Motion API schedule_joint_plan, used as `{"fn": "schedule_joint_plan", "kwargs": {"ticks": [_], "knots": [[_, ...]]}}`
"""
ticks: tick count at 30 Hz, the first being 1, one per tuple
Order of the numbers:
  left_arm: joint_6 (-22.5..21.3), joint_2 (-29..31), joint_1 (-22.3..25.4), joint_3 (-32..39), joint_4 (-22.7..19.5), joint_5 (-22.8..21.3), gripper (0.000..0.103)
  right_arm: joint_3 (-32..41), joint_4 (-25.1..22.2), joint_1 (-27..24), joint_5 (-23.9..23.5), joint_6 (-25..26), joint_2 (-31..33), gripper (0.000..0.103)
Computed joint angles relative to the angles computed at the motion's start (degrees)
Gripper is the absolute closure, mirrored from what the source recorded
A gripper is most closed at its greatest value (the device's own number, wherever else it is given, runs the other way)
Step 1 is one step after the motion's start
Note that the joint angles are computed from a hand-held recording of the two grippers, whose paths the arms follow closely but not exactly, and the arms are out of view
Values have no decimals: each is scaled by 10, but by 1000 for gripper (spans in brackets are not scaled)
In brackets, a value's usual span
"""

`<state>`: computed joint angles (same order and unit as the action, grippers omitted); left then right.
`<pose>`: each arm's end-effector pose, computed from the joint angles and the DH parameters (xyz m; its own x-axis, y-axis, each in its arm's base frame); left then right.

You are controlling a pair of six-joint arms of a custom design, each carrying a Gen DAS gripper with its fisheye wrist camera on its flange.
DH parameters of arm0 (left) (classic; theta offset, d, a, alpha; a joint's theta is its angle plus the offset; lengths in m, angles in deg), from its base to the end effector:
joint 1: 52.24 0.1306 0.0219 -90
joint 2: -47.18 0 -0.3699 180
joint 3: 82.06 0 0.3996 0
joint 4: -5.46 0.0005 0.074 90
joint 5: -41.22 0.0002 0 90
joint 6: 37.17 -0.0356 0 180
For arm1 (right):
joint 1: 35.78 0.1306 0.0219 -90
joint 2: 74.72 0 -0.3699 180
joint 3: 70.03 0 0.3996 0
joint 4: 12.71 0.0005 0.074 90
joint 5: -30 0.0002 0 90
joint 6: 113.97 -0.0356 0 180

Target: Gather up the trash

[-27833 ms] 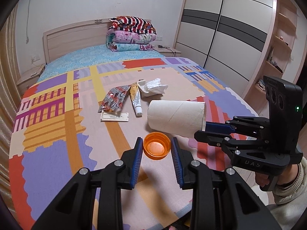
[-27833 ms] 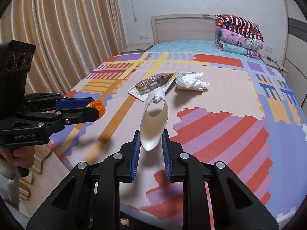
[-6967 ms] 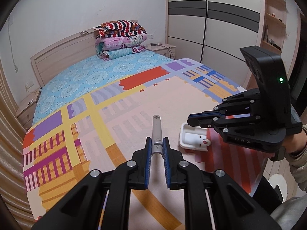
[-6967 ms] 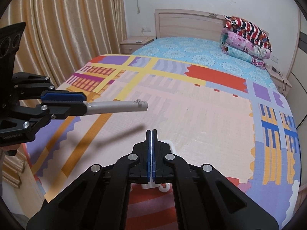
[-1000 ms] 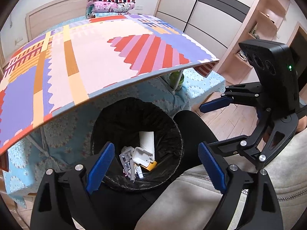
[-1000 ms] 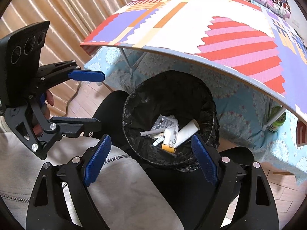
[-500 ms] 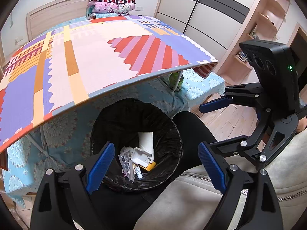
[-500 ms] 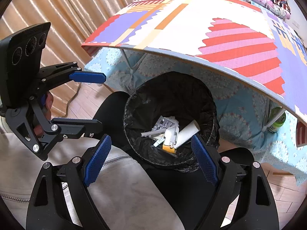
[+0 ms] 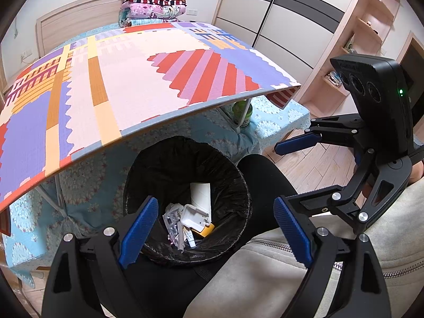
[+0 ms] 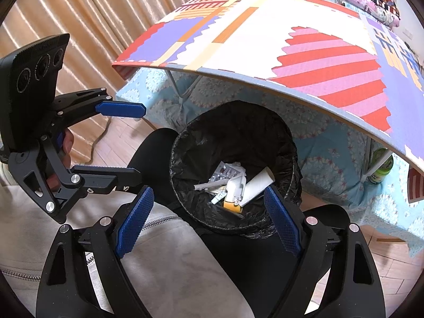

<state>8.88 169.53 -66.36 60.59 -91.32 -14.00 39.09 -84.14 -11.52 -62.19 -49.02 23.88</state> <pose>0.5948 -0.1711 0.4813 -0.4500 0.7010 -0.5532 0.8918 0.3854 -0.2370 0.4766 0.2158 0.4735 -0.9028 0.0572 -0.4263 -0.0500 0.9704 0.2361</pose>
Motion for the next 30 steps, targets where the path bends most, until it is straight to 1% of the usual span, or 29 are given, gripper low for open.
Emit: {"fn": "schedule_joint_plan", "kwargs": {"ticks": [30], "knots": [[8,-5,0,-9,8,0,17,-4,9,2,0,-6,-3,18]]}}
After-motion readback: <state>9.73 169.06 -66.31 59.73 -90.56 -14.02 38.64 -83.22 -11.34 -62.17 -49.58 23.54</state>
